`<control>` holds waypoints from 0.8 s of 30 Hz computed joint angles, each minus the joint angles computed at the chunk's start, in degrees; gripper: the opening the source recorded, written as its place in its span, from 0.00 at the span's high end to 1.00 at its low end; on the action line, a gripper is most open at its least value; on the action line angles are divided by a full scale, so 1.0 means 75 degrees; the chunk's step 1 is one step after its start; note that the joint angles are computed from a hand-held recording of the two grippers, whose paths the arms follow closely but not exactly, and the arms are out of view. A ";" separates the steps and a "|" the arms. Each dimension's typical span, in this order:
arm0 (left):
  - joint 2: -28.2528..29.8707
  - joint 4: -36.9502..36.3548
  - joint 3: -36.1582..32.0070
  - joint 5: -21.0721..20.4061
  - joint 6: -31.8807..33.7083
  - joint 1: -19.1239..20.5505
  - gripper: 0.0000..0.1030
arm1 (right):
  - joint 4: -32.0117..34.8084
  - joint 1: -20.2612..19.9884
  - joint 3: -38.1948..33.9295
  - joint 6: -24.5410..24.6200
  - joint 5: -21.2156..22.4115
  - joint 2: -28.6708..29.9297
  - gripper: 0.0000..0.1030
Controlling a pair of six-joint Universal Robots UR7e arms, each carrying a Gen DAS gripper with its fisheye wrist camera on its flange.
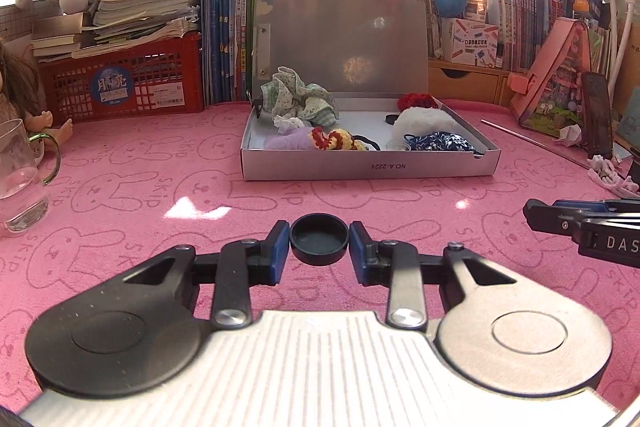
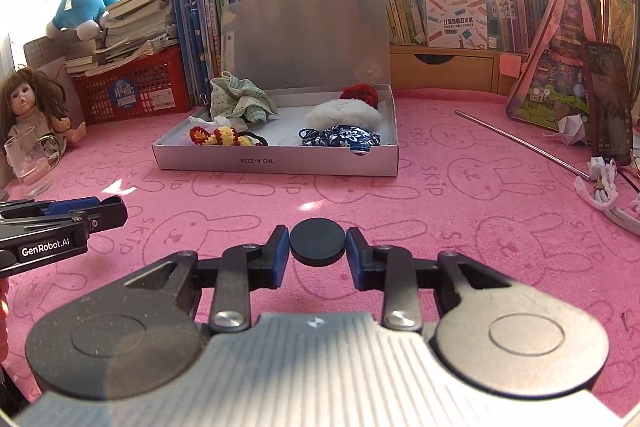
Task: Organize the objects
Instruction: 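Carry both black lids in both grippers over the white box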
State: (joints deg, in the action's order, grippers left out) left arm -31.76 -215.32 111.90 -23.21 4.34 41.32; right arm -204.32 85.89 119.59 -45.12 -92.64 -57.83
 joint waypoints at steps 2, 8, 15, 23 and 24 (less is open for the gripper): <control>-0.0004 0.0013 -0.0118 -0.0088 0.0143 0.0022 0.63 | 0.0037 0.0051 -0.0087 -0.0009 0.0025 0.0026 0.66; 0.0016 -0.0021 -0.0494 -0.0365 0.0540 0.0119 0.63 | 0.0253 0.0215 -0.0439 0.0104 0.0049 0.0125 0.66; 0.0056 0.0227 -0.0948 -0.0600 0.0693 0.0275 0.63 | 0.0428 0.0361 -0.0838 0.0064 0.0034 0.0303 0.66; 0.0172 0.0604 -0.1786 -0.0879 0.0990 0.0574 0.63 | 0.0970 0.0571 -0.1659 0.0223 -0.0159 0.0722 0.65; 0.0188 0.0670 -0.1910 -0.0900 0.1016 0.0618 0.63 | 0.1041 0.0596 -0.1772 0.0249 -0.0179 0.0778 0.65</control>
